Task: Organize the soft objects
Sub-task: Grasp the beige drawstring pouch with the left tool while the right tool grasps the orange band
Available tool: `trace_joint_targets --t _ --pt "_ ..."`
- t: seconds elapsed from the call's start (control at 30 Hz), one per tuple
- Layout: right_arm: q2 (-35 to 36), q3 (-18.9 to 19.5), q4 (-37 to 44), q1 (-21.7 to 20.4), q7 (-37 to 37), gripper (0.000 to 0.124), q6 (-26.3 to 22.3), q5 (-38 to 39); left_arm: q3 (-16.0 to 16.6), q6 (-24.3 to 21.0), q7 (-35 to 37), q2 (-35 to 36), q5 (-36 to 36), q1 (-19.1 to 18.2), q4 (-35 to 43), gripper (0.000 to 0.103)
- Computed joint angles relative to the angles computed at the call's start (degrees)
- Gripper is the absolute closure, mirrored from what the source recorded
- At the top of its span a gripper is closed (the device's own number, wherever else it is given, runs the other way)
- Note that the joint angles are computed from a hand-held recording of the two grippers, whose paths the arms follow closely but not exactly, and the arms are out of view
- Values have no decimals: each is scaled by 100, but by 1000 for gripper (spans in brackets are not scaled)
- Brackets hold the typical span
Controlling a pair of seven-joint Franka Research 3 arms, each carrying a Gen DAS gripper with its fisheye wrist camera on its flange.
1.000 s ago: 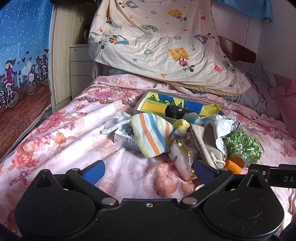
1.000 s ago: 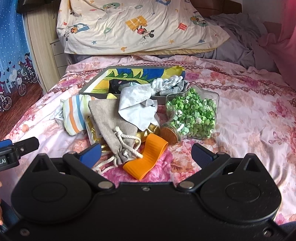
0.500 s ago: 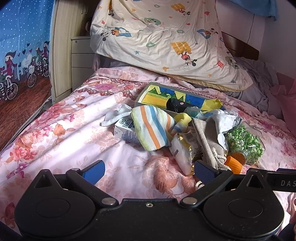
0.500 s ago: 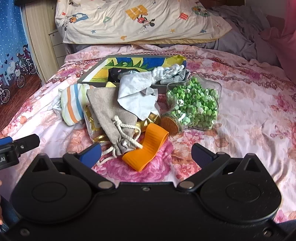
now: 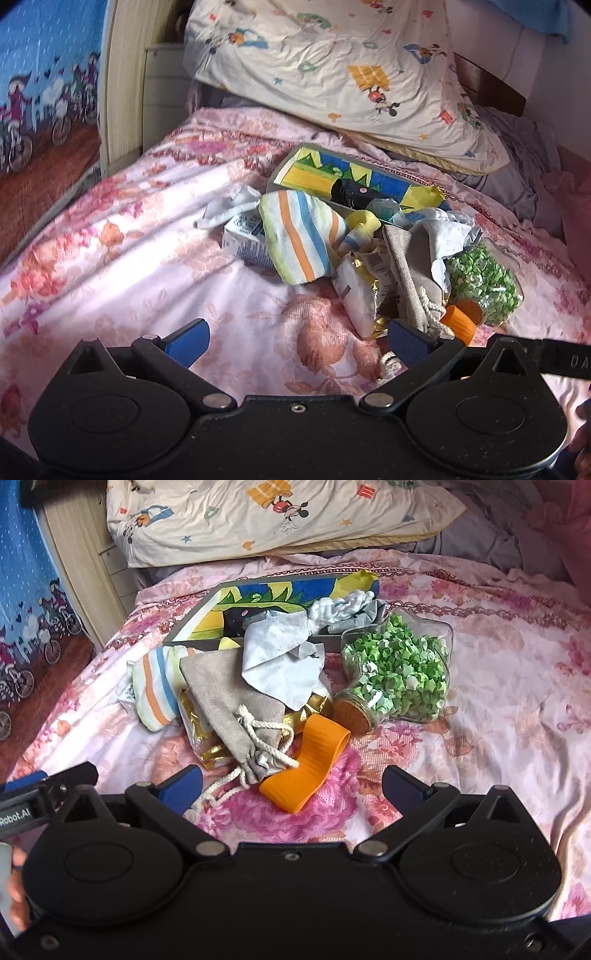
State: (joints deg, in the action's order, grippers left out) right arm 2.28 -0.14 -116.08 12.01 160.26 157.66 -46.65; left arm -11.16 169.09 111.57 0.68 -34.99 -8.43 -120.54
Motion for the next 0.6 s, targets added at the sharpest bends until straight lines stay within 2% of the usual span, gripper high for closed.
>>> trace_joint_targets --t 0.2,0.3,0.37,0.43,0.6 --pt "24 -24 23 -101 -811 21 183 1046 34 -903 -1136 358 764 111 651 1" --pt "53 -51 24 -214 -1479 21 389 2035 -66 -1170 -1388 620 893 197 1024 1" --pt "105 -57 90 -277 -2156 21 354 2713 -190 -1281 -1326 801 763 268 1262 1" --pt "190 -115 259 -290 -2446 21 87 2832 -331 -1300 -1238 955 538 337 1427 1" --pt "545 -185 731 -250 -3393 21 -286 2957 -842 -1447 -366 1349 -882 669 1732 1"
